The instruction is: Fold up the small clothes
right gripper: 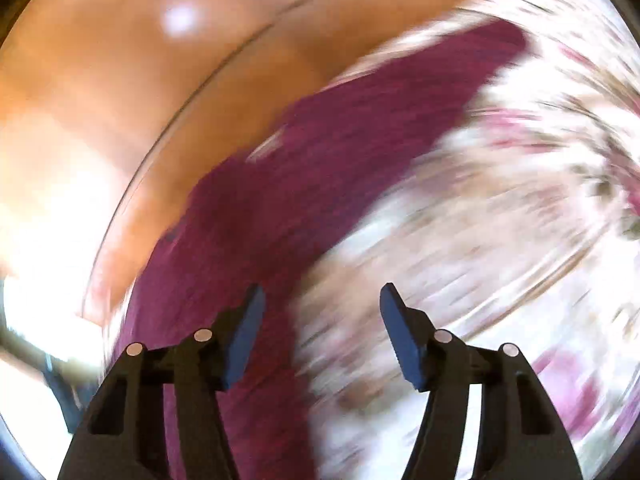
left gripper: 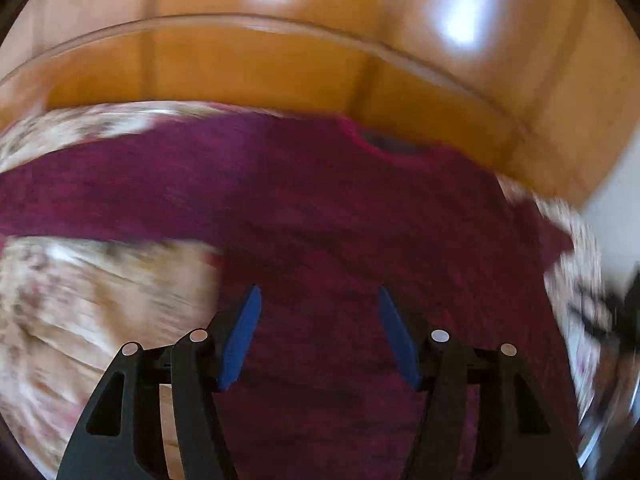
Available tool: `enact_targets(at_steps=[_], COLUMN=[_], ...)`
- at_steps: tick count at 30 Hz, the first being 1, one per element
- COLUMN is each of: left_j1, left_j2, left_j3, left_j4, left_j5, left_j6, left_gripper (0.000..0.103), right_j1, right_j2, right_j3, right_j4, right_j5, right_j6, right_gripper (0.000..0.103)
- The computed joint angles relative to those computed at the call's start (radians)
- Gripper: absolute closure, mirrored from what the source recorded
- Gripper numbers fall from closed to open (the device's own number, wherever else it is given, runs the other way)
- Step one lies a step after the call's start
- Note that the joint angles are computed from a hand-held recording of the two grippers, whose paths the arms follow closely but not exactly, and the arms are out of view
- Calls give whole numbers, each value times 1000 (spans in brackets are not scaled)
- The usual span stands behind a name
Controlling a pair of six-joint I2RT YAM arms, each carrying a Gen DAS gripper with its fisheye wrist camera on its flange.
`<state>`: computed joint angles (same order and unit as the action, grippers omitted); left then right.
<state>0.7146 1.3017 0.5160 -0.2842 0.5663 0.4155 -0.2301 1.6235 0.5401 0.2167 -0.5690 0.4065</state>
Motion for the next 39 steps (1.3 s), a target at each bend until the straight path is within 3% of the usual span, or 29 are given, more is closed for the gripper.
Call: enact_targets(at_steps=[4,7,10,15,16,17,18,20,26,33,36,39], left_j1=[-146,-163,-135,-145,-156,-163,-159,-153,-138,-186,-212,-225], left_j2=[-39,-22,5,18,14,20,31,34,37,22,9,0], left_j3=[-113,-129,-125,-160,-166,-166,-165,-159,-159,-162,-167,-174], left_j4=[101,142,149,230,238,244,251,244,242,244,252,263], left_j5=[-101,-118,-86,-102,-107,-107,-104,-96,-78,-147,-188,-216], left_j6=[-79,-97,-98,-101,-109,-111,-108,-106,-97,-105,-122,-136], left_gripper=[43,42,40,36,34,33,33,33,32,27,23,17], right_j1=[-201,-242,-240,-195,-176,-168,-153,-140,-172,-189,-175,-189], right_j2=[293,427,527,615,623,624,619,569,325,413,418,427], right_j3=[202,338,489,693,740,771,786,769,442,407,451,477], right_j4=[81,129,109,-12,-71,-121,-165,-190,-66,-42,-107,-133], right_j5=[-84,-89,-61,45,85,117,164,224,384,404,429,384], right_j6=[109,211,276,260,226,186,138,76,29,20,3,16], right_gripper=[46,48,48,44,58,87,87,90,91,89,86,66])
